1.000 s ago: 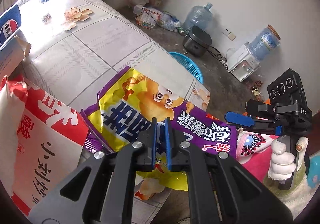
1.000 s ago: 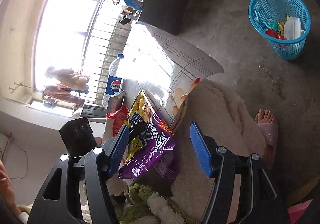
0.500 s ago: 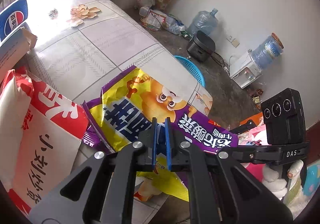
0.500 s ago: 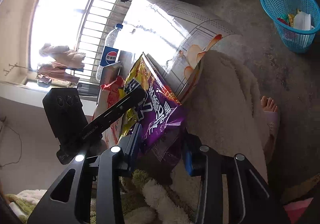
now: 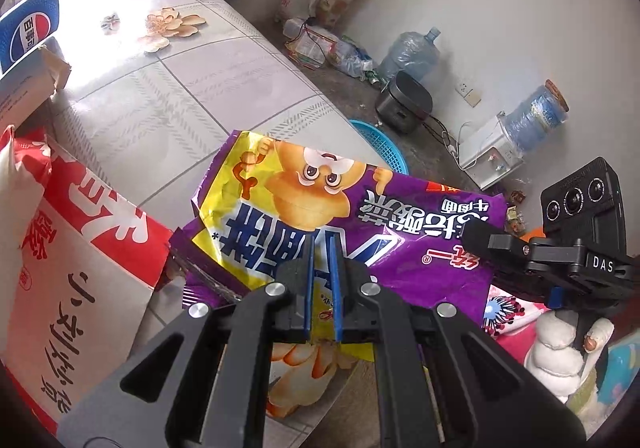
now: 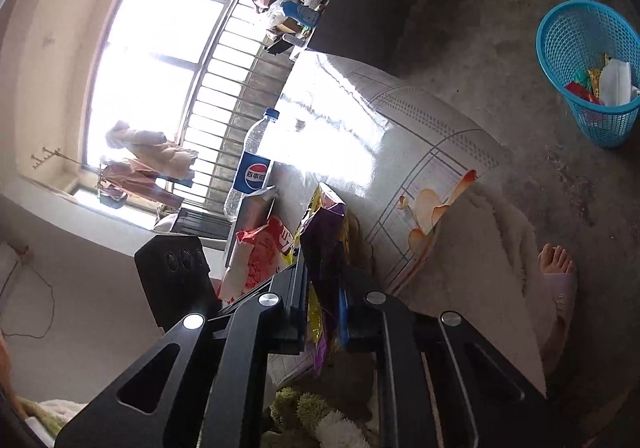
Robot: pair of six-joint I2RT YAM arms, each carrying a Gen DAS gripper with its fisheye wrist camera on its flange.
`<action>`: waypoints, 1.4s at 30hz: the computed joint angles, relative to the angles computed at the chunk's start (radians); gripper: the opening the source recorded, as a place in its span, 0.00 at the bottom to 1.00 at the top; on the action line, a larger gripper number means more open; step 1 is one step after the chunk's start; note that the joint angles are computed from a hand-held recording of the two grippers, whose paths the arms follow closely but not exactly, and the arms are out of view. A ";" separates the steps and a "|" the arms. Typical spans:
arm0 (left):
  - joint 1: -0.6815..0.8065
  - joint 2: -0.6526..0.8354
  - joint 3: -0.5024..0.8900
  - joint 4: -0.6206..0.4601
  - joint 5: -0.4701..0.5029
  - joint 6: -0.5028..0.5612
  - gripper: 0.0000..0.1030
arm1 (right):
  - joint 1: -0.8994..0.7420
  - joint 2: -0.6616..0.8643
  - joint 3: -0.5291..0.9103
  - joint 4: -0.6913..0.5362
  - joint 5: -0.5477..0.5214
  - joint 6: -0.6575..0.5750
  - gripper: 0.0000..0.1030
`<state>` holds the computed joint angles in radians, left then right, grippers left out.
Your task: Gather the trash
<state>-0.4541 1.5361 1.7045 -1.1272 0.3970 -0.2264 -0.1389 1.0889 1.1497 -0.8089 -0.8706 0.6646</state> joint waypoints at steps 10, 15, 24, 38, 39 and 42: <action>-0.010 -0.003 -0.002 0.007 -0.012 -0.018 0.07 | 0.073 0.002 -0.017 -0.017 0.060 -0.007 0.10; 0.000 0.017 0.035 -0.011 -0.001 -0.033 0.07 | 0.086 0.017 0.021 -0.040 0.113 -0.008 0.04; 0.024 0.003 0.115 -0.049 0.003 -0.018 0.13 | 0.066 0.035 0.104 -0.079 0.184 -0.053 0.04; 0.105 -0.056 0.301 -0.138 0.044 0.011 0.27 | 0.110 0.080 0.133 -0.036 0.264 -0.026 0.04; 0.122 -0.062 0.315 -0.146 0.048 0.017 0.28 | 0.119 0.080 0.134 -0.033 0.274 -0.019 0.04; 0.171 -0.103 0.315 -0.157 0.043 0.035 0.35 | 0.132 0.082 0.128 -0.018 0.285 -0.012 0.04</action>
